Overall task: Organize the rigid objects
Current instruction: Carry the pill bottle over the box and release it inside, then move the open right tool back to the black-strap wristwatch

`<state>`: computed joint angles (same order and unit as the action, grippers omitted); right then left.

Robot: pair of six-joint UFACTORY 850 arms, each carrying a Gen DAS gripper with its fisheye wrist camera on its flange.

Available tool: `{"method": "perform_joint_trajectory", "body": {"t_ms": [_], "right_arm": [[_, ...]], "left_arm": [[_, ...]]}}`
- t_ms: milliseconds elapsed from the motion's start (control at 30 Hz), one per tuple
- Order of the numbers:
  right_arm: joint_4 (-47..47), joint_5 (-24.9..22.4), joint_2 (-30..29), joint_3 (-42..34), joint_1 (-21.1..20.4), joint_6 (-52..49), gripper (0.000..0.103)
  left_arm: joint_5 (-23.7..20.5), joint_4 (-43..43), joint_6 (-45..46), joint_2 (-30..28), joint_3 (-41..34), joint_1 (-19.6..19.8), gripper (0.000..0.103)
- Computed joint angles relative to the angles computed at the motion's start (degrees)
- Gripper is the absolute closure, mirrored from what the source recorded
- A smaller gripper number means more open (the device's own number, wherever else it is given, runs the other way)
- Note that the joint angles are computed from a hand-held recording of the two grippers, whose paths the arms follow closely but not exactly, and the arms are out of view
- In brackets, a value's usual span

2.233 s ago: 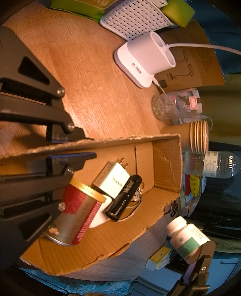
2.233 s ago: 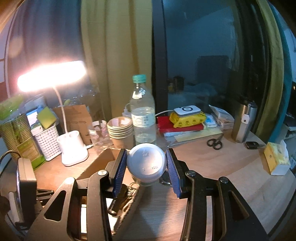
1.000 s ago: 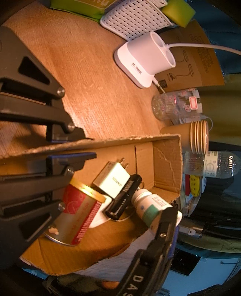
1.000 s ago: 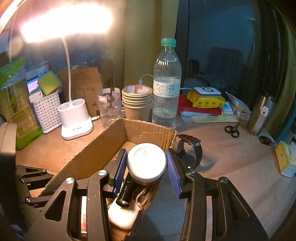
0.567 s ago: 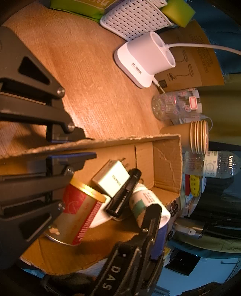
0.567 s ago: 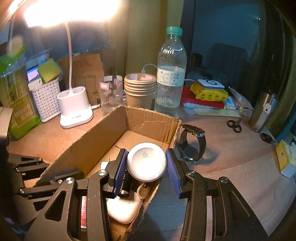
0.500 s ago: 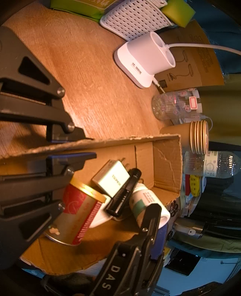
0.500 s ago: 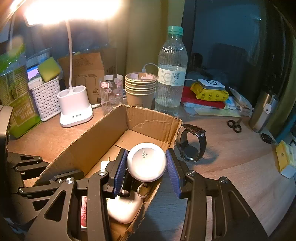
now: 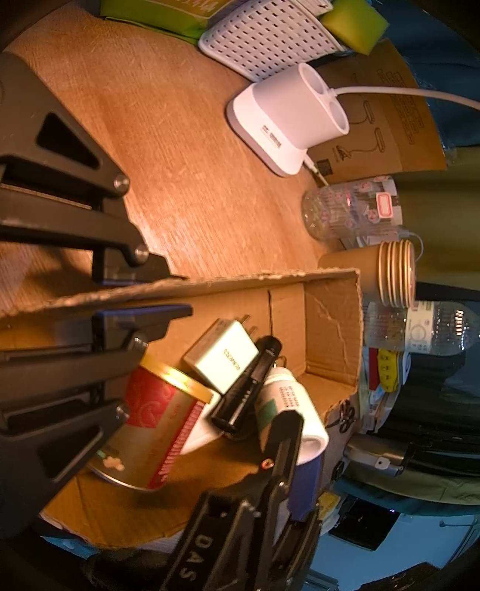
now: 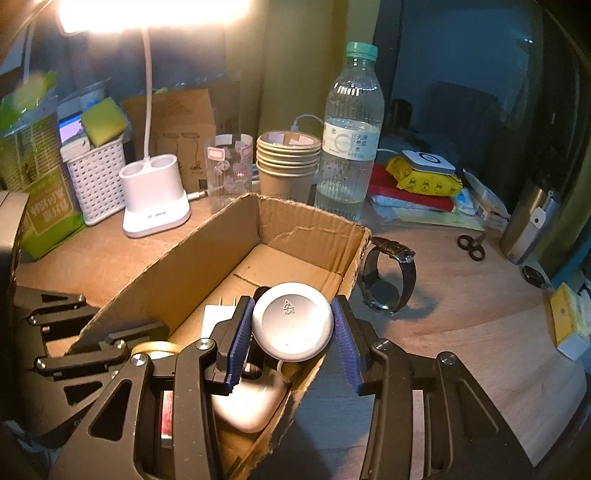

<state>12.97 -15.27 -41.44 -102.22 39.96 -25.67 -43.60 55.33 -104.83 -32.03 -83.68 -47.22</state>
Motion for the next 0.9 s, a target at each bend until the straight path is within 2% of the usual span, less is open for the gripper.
{"method": "perform_joint_trajectory", "body": {"t_ms": [100,167,267,467,733,900], "right_arm": [[4.5,-1.1,0.2,0.0,-0.4,-3.8,0.057],[6.0,-1.4,0.4,0.1,-0.6,-4.9,0.053],[7.2,-0.8,0.9,0.5,-0.7,-5.6,0.050],[16.9,1.2,2.5,2.2,-1.4,-13.7,0.045],[21.7,4.5,3.6,3.2,-2.8,-14.8,0.045],[19.1,5.3,3.5,3.3,-3.8,-11.0,0.044]], "left_arm": [[0.0,0.1,0.0,0.1,0.1,0.0,0.095],[0.0,0.0,0.0,0.0,0.1,0.0,0.095],[0.0,0.1,0.0,0.1,0.1,0.0,0.095],[0.0,0.1,0.0,0.1,0.1,0.0,0.095],[0.0,0.1,0.0,0.1,0.1,0.0,0.095],[0.0,0.1,0.0,0.1,0.1,0.0,0.095]]}}
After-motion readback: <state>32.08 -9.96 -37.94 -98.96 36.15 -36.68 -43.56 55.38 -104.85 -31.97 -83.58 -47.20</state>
